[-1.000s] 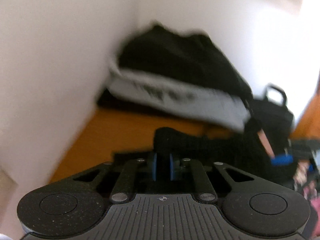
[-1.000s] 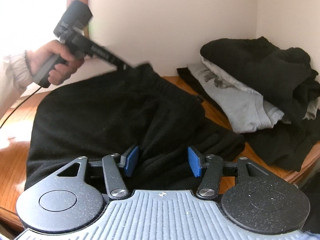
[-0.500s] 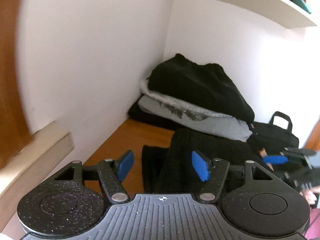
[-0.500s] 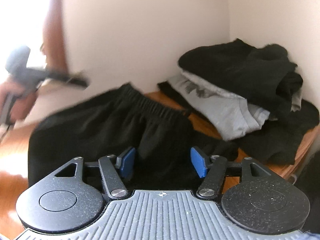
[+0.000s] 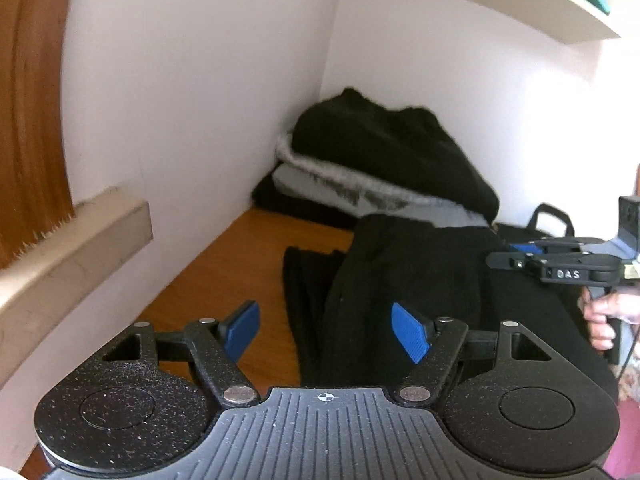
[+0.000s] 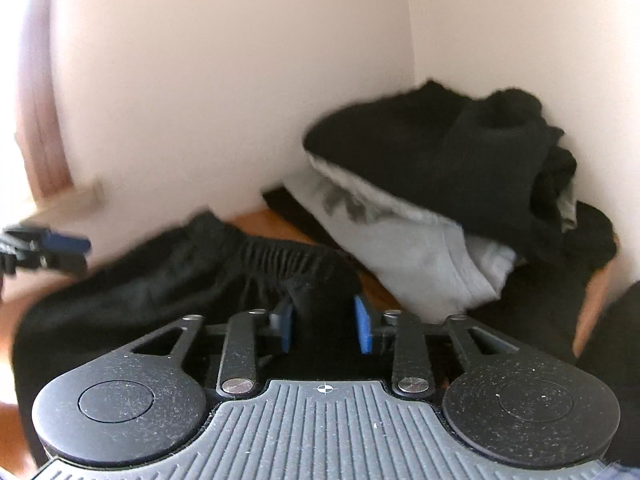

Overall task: Fold clothes
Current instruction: 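Move both open grippers to the waistband edge of the black trousers, then close both grippers on the black trousers at the drawstring waistband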

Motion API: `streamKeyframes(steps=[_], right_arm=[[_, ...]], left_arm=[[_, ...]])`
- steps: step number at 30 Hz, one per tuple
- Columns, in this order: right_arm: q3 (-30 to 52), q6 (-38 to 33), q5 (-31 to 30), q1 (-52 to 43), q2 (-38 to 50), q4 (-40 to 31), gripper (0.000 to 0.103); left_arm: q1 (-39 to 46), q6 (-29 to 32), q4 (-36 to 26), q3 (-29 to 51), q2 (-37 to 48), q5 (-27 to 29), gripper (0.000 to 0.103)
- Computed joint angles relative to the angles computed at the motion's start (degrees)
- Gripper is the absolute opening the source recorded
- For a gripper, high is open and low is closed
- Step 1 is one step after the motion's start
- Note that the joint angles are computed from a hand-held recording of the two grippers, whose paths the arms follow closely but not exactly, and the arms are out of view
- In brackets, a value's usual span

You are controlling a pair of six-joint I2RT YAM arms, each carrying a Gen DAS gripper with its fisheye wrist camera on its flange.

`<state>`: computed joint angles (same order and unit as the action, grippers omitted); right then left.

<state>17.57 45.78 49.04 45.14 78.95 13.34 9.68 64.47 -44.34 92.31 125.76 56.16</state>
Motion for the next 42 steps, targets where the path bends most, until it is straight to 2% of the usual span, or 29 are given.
streamKeyframes(steps=[2, 5, 7, 10, 16, 19, 21, 22, 23, 24, 25, 26, 27, 28, 30, 34, 42], right_arm=[[-0.40, 3.76, 1.16, 2.16, -1.71, -4.70, 0.059], [-1.19, 11.45, 3.30, 6.25, -5.16, -12.69, 0.072], [-2.05, 15.61, 3.58, 8.56, -7.26, -16.25, 0.074], [-3.39, 18.03, 2.85, 9.73, -8.59, -16.69, 0.077], [-7.92, 15.05, -3.11, 5.12, -7.40, -4.27, 0.082], [-11.27, 10.44, -7.19, 0.96, -6.01, 6.37, 0.081], [-12.92, 6.87, -9.61, -1.75, -4.45, 13.16, 0.078], [-13.73, 5.36, -11.30, -3.23, -3.62, 16.66, 0.070], [-14.30, 3.89, -13.17, -4.72, -2.46, 20.08, 0.064], [-14.75, 2.47, -15.11, -6.23, -1.06, 23.48, 0.062], [-14.95, 1.21, -16.84, -7.48, 0.44, 26.36, 0.054], [-15.14, 0.21, -18.59, -8.60, 2.23, 29.45, 0.047], [-15.17, -0.29, -20.12, -9.51, 3.70, 31.82, 0.044], [-14.87, -0.27, -20.59, -9.76, 4.21, 32.18, 0.041], [-13.53, -0.73, -18.06, -7.69, 2.22, 28.21, 0.034], [-10.39, -2.50, -9.59, -0.67, -3.82, 18.60, 0.026], [-4.20, -7.00, 5.73, 13.29, -15.66, 3.20, 0.024]], left_arm=[[-0.87, -0.13, -0.33, 1.48, 1.69, -1.46, 0.076], [-2.53, -1.03, -3.40, 6.73, 5.53, -3.57, 0.076], [-3.52, -1.06, -7.12, 11.58, 8.54, -4.34, 0.076], [-5.24, -2.31, -8.89, 15.72, 11.27, -5.65, 0.078], [-7.19, -3.56, -15.30, 24.90, 17.21, -6.44, 0.080], [-7.88, -3.51, -19.17, 30.10, 20.20, -6.29, 0.080], [-8.44, -3.25, -21.26, 33.01, 21.59, -6.38, 0.079], [-8.70, -2.93, -23.07, 35.19, 22.73, -6.29, 0.078], [-8.96, -2.53, -25.12, 37.65, 24.03, -6.16, 0.076], [-9.17, -1.85, -28.43, 41.15, 25.95, -5.88, 0.068], [-9.36, -1.01, -32.50, 45.58, 28.39, -5.57, 0.063], [-9.57, -0.44, -36.05, 49.61, 30.62, -5.24, 0.050], [-9.69, -0.15, -37.39, 50.75, 31.27, -5.08, 0.043], [-9.68, 0.25, -36.56, 49.01, 30.14, -5.08, 0.040], [-9.65, -0.15, -31.01, 41.09, 25.46, -4.97, 0.028], [-9.19, 0.34, -18.70, 23.41, 13.40, -5.81, 0.023], [-5.50, 5.11, -15.77, 8.94, -2.90, 1.82, 0.020]])
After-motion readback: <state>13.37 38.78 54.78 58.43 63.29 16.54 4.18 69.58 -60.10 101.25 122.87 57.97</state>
